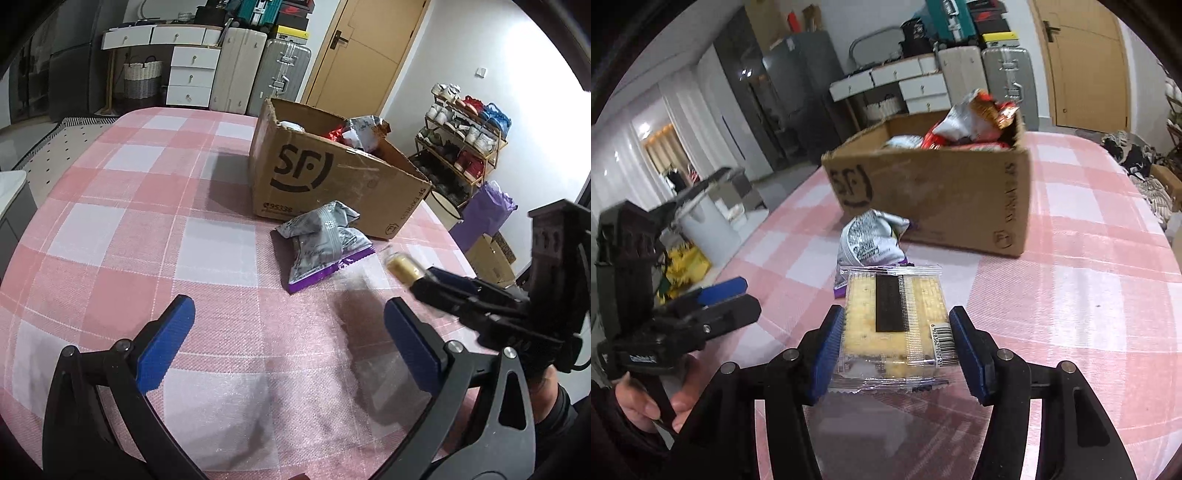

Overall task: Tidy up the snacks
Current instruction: 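Lift the cracker pack with the right gripper while the left gripper grasps the silver-purple bag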

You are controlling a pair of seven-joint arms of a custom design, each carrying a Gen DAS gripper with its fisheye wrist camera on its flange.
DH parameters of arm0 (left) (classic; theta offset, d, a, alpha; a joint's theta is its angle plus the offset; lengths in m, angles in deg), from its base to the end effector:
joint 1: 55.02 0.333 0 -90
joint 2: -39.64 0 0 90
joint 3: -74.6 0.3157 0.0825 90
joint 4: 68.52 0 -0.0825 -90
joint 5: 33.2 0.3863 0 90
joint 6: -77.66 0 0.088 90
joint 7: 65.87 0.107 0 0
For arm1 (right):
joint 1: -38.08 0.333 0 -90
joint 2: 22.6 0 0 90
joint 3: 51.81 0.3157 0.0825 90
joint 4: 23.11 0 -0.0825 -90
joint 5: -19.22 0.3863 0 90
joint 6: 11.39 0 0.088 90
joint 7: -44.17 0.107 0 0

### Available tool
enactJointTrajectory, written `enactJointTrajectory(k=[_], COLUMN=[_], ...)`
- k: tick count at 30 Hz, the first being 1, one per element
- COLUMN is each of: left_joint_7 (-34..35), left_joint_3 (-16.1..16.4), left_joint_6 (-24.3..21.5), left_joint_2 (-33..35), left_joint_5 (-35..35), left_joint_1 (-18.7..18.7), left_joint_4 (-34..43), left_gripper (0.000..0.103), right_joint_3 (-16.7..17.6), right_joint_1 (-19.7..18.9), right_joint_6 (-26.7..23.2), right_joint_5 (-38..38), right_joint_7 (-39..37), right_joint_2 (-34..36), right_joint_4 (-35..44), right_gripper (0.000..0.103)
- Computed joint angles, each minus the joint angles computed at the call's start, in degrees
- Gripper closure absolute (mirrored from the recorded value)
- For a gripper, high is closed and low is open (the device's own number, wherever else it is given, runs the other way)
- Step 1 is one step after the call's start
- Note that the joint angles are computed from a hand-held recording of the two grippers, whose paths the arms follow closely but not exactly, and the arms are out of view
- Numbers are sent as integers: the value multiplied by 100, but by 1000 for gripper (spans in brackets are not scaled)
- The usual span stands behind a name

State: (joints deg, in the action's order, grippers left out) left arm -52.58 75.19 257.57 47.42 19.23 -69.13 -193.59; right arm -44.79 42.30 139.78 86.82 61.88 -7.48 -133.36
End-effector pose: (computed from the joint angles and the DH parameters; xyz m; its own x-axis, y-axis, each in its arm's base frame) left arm 0.5464 -0.2031 0.3987 0.0597 -0.9523 0.2992 -0.6989 -0.2538 -0.6686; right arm 0.6344 0.0974 0.3894 0.5568 -0.7878 -0.2633 -0.6564 -0.2230 -0.7207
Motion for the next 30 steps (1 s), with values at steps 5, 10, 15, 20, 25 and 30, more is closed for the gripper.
enactJointTrajectory(k=[5,10,15,20,25,30], left_joint_7=[1411,2873,3833,4459,4916,5143], left_joint_3=[-525,-1085,-1326,-1320,-1273,-1376], left_joint_6=[-179,-505,-864,-1273,-1573,-1663], left_joint_2=[139,434,846,1296,1695,1995], left_joint_5=[-1503,-2953,-3900,-4581,-5045,-5592], left_joint_1=[357,719,815,717,613,724], left_joint_4=[57,411,1002,1695,2344,2713], left_gripper=[1,1,1,1,1,2], right_joint_3=[-77,-212,-310,-338,-373,-410], right_joint_1=[-176,-180,-201,-246,-298,-298], right_joint_6=[-214,-237,-216,-208,-334,-419], right_joint_5=[562,921,1059,1221,1364,1320], right_joint_7=[-356,-568,-503,-639,-816,-795], right_joint_2=[-193,-307,-265,-268,-309,-281], right_joint_4=[-87,-192,-165,-165,-221,-229], right_gripper=[45,45,45,45,45,44])
